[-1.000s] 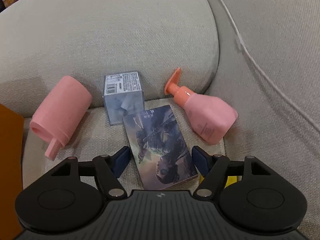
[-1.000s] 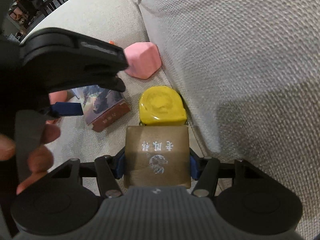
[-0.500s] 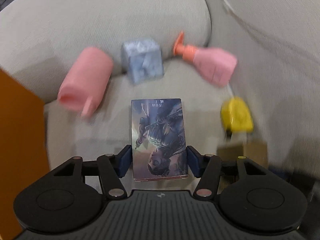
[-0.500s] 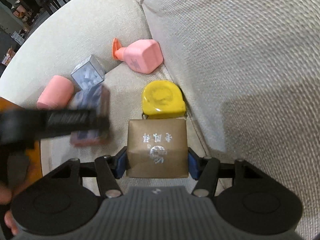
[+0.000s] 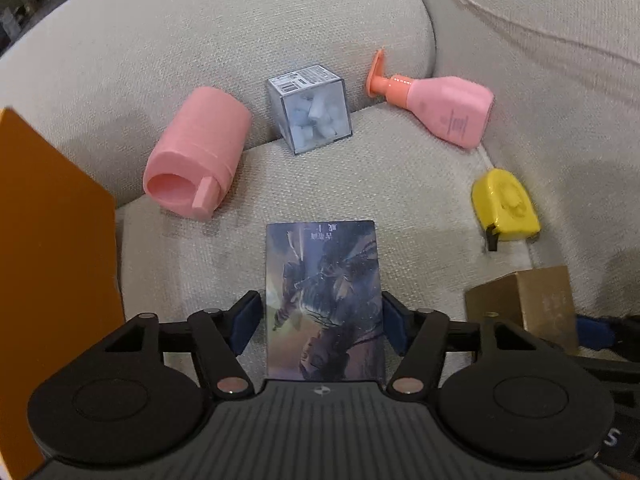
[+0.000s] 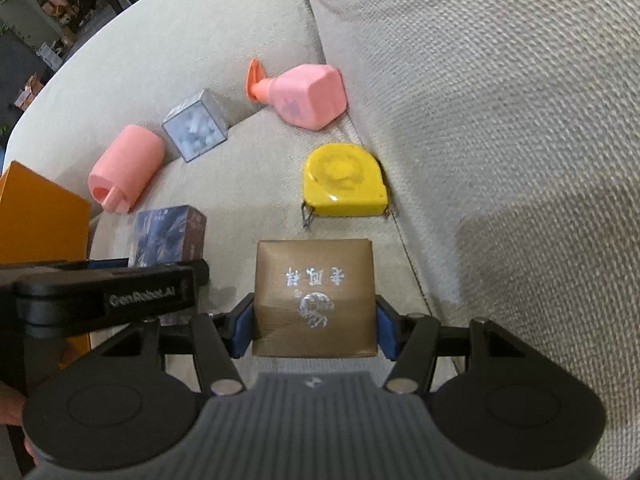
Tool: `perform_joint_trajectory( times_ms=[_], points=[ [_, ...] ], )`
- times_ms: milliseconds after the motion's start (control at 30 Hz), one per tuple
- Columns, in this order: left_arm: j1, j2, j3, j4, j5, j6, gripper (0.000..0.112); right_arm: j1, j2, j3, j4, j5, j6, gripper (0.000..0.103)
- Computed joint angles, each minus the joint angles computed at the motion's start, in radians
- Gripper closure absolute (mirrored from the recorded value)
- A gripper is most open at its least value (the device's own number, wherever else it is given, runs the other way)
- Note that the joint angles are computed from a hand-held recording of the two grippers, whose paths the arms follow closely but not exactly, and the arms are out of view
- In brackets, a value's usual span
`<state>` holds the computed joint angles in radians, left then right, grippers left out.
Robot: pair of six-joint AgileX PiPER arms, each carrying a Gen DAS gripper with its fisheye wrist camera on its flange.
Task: Organize rigid objects
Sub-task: 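Carry the card box with the left gripper while the right carries the kraft box toward the box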
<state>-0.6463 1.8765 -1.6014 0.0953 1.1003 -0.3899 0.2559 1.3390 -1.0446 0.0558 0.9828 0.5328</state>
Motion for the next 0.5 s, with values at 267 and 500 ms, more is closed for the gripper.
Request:
perform_joint_trajectory(
  times_ms=[267,500],
  points=[
    [0.014,-0.094,0.099,-0.031,-0.067,-0.036,0.047,0.023,-0.005,0.006,-0.031,-0.020,0.019,0.045],
    [0.038,-0.233,0.182,-0.109,-0.093,-0.039,0.047,0.067,-0.054,0.002,-0.080,-0.015,0.047,0.045]
  ],
)
